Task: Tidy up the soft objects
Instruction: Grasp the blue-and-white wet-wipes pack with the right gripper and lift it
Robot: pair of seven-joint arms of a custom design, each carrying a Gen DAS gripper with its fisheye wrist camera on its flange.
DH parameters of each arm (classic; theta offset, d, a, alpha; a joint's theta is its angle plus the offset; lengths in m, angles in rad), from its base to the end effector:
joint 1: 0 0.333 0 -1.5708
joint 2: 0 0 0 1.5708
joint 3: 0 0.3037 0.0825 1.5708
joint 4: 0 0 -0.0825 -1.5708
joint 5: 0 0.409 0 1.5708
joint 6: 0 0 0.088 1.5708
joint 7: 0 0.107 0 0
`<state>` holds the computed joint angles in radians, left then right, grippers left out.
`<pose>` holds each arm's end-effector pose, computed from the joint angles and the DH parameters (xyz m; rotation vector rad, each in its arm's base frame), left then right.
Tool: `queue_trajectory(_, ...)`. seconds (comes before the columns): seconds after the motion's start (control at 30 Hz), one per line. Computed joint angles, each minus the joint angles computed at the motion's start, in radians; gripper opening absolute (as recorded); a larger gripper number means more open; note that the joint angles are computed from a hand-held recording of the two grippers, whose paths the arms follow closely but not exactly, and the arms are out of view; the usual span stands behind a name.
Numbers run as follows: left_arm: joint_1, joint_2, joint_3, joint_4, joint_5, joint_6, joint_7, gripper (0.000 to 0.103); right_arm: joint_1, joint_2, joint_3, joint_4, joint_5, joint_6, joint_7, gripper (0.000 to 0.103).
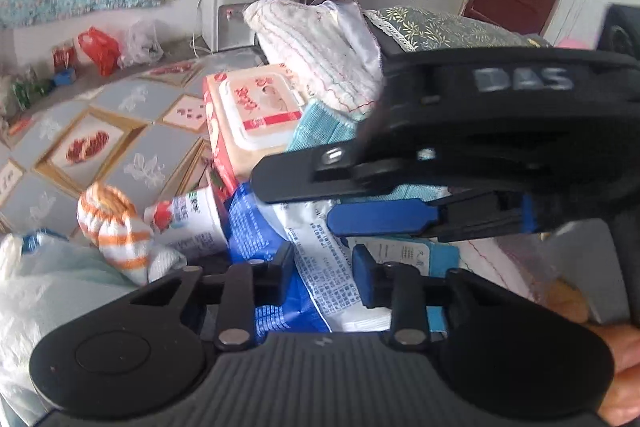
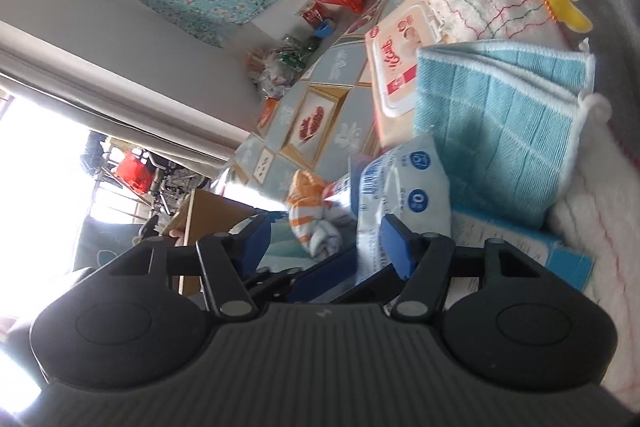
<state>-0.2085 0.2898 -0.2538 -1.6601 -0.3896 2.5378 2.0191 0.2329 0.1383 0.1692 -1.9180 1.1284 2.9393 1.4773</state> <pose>0.6430 -0.2948 0.4902 -1.2931 2.5199 -0.9996 0.6178 0.1946 0.4717 -1.0503 1.8520 0.1357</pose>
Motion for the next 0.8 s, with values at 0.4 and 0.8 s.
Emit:
queue_trajectory(0.4,0.064,-0.026,0.0,-0.014,-0.157,-0.023,0.051,0.019,-0.009,0.041,0.001,-0.008,-0.138,0.051,0.233,0.06)
queue_trajectory(0.8,0.102,0.005,0.006,0.055,-0.204,-0.116,0.101,0.059,-0.08,0.143,0.098,0.115,-0.056,-0.002,0.134,0.063)
